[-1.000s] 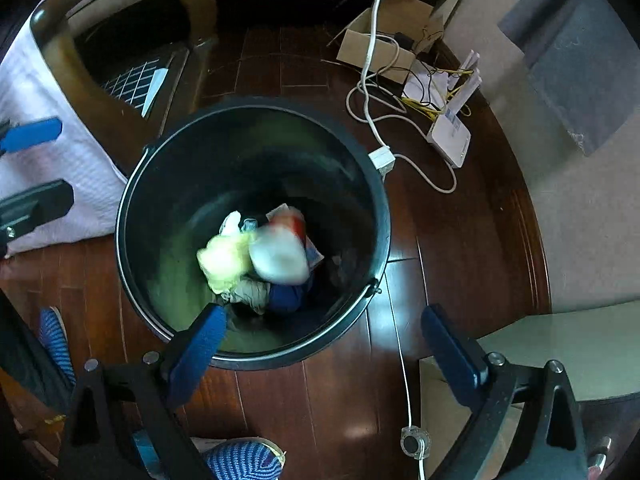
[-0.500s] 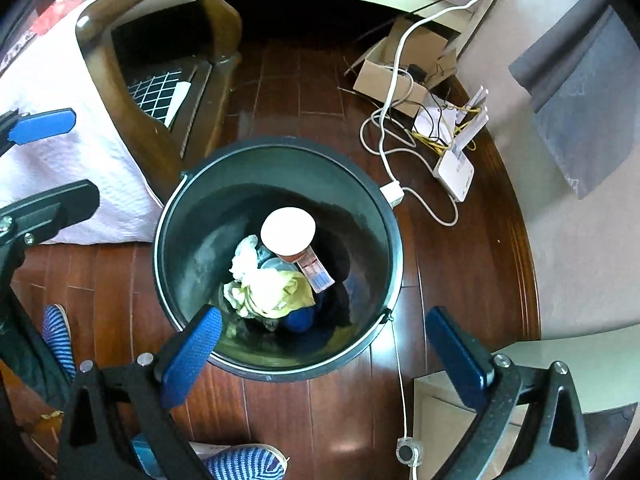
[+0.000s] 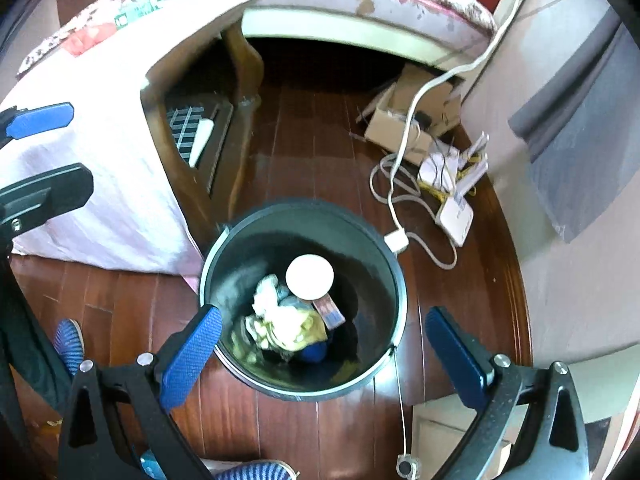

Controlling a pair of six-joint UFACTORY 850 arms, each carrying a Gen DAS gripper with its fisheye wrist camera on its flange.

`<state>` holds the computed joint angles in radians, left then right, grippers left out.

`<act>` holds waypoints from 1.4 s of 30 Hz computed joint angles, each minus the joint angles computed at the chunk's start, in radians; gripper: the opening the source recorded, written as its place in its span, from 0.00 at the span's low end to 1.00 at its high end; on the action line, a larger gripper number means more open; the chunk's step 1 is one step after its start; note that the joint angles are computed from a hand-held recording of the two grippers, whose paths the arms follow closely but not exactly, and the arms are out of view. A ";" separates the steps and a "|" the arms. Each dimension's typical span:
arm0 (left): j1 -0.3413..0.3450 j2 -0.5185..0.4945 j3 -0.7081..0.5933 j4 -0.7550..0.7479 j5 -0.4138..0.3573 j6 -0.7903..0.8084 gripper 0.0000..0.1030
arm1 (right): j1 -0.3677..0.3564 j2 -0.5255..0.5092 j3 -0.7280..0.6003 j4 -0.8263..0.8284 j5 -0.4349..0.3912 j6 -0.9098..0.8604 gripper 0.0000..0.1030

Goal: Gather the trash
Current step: 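Move both tools back over the table toward the red bag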

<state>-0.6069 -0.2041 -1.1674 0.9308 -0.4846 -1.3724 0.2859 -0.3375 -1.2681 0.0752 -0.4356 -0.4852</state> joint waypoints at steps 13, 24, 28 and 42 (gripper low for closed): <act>0.055 0.158 0.121 0.145 -0.109 -0.159 0.97 | 0.097 0.038 -0.063 0.204 0.063 -0.138 1.00; 0.179 0.336 0.280 0.181 -0.192 -0.225 0.98 | 0.205 -0.013 -0.174 0.509 0.102 -0.320 1.00; 0.248 0.395 0.329 0.193 -0.200 -0.220 0.98 | 0.262 -0.051 -0.229 0.532 0.127 -0.309 1.00; 0.552 0.463 0.418 0.261 -0.070 -0.250 0.92 | 0.455 -0.364 -0.644 0.253 0.081 0.115 1.00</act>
